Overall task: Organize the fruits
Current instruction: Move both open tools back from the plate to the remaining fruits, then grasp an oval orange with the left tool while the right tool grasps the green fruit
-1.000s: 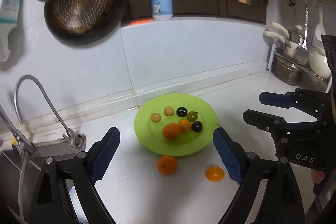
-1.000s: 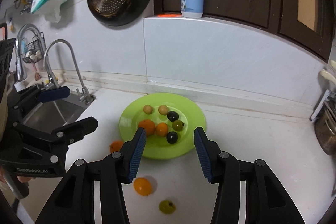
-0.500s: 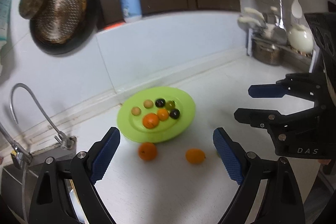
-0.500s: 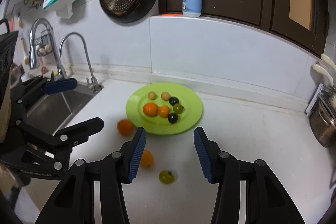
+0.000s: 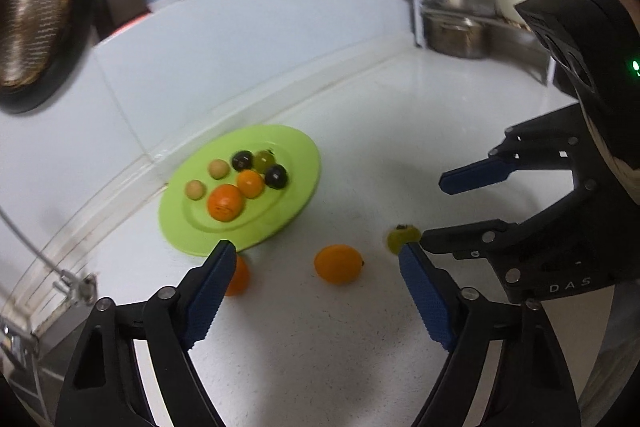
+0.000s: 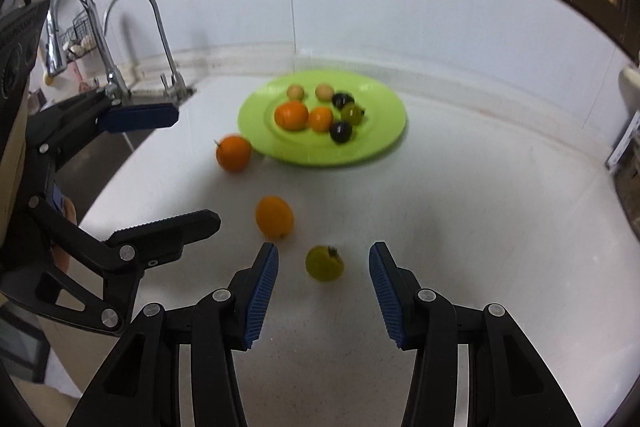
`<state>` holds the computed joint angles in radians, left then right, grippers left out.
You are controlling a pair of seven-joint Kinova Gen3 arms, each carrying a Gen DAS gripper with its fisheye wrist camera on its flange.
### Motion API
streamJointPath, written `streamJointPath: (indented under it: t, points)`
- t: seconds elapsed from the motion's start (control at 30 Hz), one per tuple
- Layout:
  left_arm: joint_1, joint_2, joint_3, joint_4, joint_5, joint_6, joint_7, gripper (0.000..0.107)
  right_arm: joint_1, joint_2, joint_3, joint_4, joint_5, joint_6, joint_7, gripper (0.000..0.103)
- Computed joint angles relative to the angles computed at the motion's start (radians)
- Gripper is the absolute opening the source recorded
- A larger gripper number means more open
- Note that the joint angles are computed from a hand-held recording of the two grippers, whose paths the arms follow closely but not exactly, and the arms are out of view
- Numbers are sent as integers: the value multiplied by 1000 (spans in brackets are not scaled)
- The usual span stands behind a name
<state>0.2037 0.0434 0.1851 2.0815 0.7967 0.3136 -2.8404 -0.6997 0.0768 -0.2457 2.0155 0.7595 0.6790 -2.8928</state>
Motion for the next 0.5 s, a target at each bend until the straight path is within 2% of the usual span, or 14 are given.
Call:
streamJointPath:
  t: [0.2, 0.3, 0.5]
  points:
    - [-27, 96, 17, -70, -78, 88, 25, 71, 21, 42, 29, 17, -31, -73, 17, 48]
    - [-35, 132, 29, -95, -128, 109, 75, 66, 24, 57, 47, 21, -43, -101, 36, 48]
    - [-66, 188, 63, -135, -166, 147, 127, 60, 27, 77, 76, 22, -78, -136, 66, 42]
